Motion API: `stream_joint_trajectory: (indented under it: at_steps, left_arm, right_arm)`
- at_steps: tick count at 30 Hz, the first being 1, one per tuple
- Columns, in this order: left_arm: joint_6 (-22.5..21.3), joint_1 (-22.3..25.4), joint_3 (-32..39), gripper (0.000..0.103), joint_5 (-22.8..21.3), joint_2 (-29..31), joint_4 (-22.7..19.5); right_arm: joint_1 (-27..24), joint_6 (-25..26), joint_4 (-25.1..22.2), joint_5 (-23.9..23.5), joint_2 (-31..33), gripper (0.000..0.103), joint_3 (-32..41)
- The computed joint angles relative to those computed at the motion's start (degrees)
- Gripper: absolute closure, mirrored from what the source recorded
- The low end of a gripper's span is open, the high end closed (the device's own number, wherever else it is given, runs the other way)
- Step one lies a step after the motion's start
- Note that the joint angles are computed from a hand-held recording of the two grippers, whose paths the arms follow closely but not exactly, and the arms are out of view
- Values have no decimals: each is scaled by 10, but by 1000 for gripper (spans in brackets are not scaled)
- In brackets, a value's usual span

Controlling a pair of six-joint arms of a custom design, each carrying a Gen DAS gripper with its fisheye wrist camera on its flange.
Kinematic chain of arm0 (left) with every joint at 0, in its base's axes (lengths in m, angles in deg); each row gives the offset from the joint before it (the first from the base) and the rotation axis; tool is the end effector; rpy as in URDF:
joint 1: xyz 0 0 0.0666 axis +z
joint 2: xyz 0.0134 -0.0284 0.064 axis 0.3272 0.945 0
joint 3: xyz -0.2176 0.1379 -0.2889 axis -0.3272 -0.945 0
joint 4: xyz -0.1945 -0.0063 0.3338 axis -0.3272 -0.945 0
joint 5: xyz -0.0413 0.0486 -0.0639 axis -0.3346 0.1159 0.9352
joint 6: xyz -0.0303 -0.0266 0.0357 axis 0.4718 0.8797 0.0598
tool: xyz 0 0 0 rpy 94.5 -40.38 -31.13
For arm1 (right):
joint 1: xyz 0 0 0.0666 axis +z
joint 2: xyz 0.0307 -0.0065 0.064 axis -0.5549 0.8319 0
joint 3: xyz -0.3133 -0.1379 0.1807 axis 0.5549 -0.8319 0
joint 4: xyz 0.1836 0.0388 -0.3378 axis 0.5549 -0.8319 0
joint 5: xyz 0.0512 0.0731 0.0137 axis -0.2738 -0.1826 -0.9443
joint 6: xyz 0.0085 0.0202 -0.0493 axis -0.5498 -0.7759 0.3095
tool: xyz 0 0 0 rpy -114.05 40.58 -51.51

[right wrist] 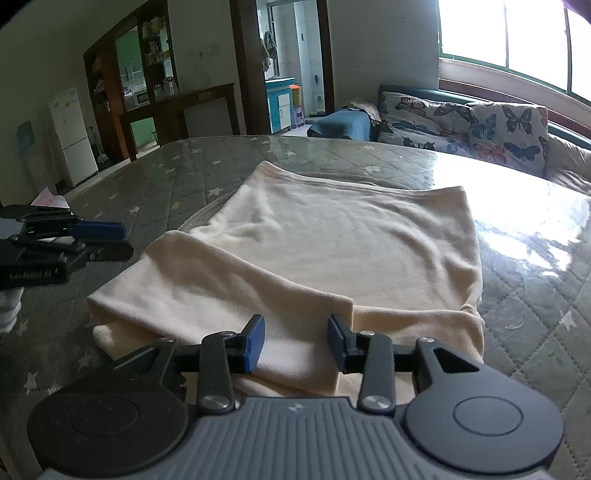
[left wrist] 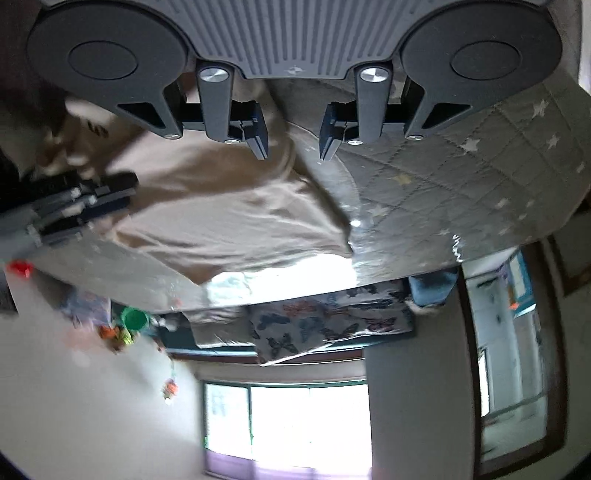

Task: Fold clothes
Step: 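Smooth the folded sweatshirt with both tools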

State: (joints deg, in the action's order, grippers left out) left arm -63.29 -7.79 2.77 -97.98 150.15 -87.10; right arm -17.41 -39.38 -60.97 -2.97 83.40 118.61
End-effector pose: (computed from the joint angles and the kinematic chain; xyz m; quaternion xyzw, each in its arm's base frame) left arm 0.4669 -0.2252 0.2628 0.0812 0.8706 -0.0047 0.4852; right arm 0.5484 0.1742 0.2351 -0.3115 0.8536 0.1899 0.3719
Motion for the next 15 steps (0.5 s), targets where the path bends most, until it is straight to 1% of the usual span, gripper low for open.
stream_joint_trajectory:
  at_steps: [3, 5, 7, 9, 12, 15]
  left_arm:
    - [-15, -8, -4, 70, 7, -4, 7]
    - [-29, -15, -7, 67, 13, -8, 13]
    - [-57, -24, -14, 62, 23, -15, 23]
    - [-87, -33, -20, 61, 38, -20, 30]
    - [-140, -47, -29, 61, 52, -24, 31]
    - [-191, -60, -36, 61, 58, -24, 29]
  right_arm:
    - [-1, 8, -4, 1, -6, 62, -3]
    - [-5, 21, -8, -4, -14, 60, -7]
    - [-9, 36, -13, -6, -25, 59, -15]
    - [-13, 53, -17, -6, -37, 59, -23]
    - [-22, 82, -28, -8, -57, 57, -37]
    - [-31, 118, -42, -8, -80, 52, -56]
